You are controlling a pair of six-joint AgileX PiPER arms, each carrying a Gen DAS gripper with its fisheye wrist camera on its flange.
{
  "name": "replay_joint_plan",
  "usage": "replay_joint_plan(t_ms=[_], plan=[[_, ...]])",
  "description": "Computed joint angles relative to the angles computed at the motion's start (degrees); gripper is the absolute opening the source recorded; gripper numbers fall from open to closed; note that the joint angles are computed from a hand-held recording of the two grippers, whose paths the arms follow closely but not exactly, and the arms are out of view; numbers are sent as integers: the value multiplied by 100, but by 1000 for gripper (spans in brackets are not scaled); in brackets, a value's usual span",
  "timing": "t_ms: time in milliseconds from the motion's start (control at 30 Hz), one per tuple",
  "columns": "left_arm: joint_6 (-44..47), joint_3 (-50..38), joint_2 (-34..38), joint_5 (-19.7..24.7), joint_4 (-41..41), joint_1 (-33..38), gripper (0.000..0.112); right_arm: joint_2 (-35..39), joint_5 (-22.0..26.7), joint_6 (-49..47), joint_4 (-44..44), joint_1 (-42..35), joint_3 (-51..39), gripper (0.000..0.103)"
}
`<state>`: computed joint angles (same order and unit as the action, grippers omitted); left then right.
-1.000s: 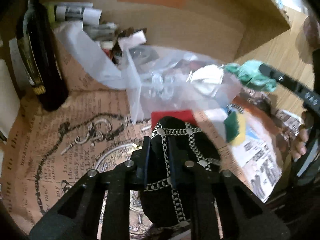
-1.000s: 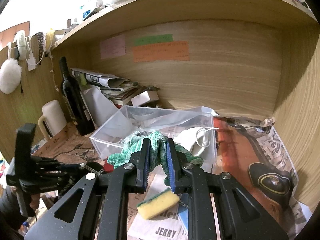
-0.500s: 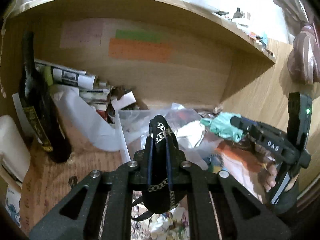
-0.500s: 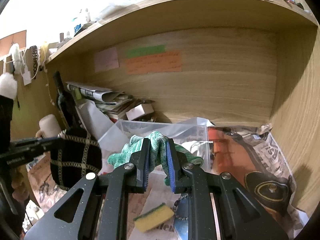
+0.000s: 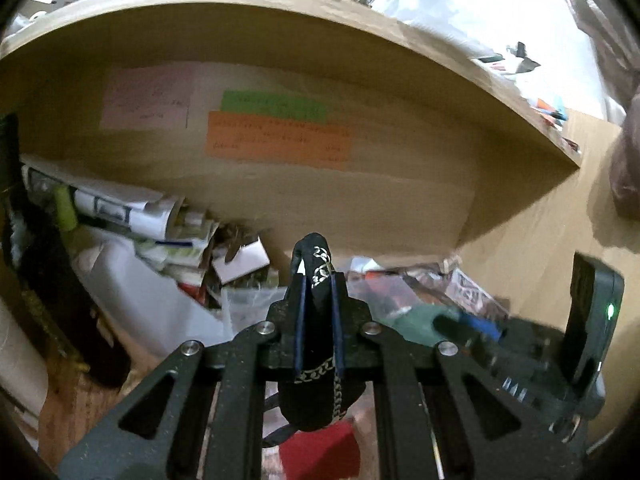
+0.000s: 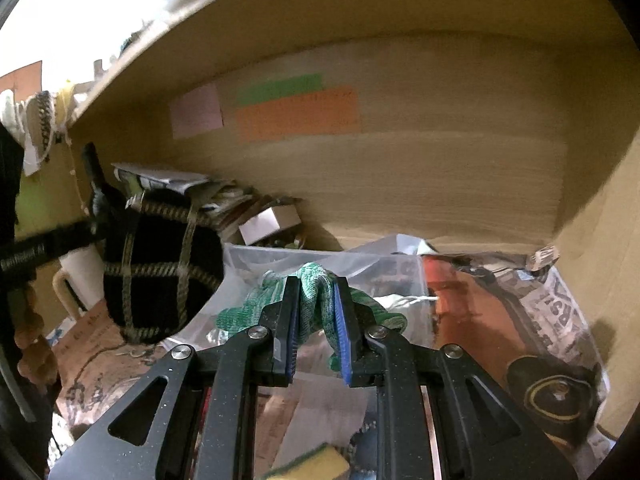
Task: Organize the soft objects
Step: 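Lift the cap and glove over the clear box and release both inside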
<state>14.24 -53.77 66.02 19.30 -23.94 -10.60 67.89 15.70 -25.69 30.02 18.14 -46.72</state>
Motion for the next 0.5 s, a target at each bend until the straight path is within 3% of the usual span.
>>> replay_joint_plan(t_ms=[100, 267, 333, 433, 500], plan=[[-209, -135, 463, -363, 188, -145, 10, 341, -75, 374, -413, 141, -140, 15], [348, -345, 1280, -289, -374, -117, 10, 882, -50, 967, -1148, 346, -352, 15], [510, -453, 1635, -130, -534, -67, 11, 1045, -27, 1299, -1547, 433, -388, 15], [80, -754, 2081, 273, -140, -36, 11, 1265, 26, 1773, -2113, 566, -457, 15], [-250, -865, 2263, 455, 163, -43, 11, 1339, -11, 2615, -3022, 737, -467, 15]])
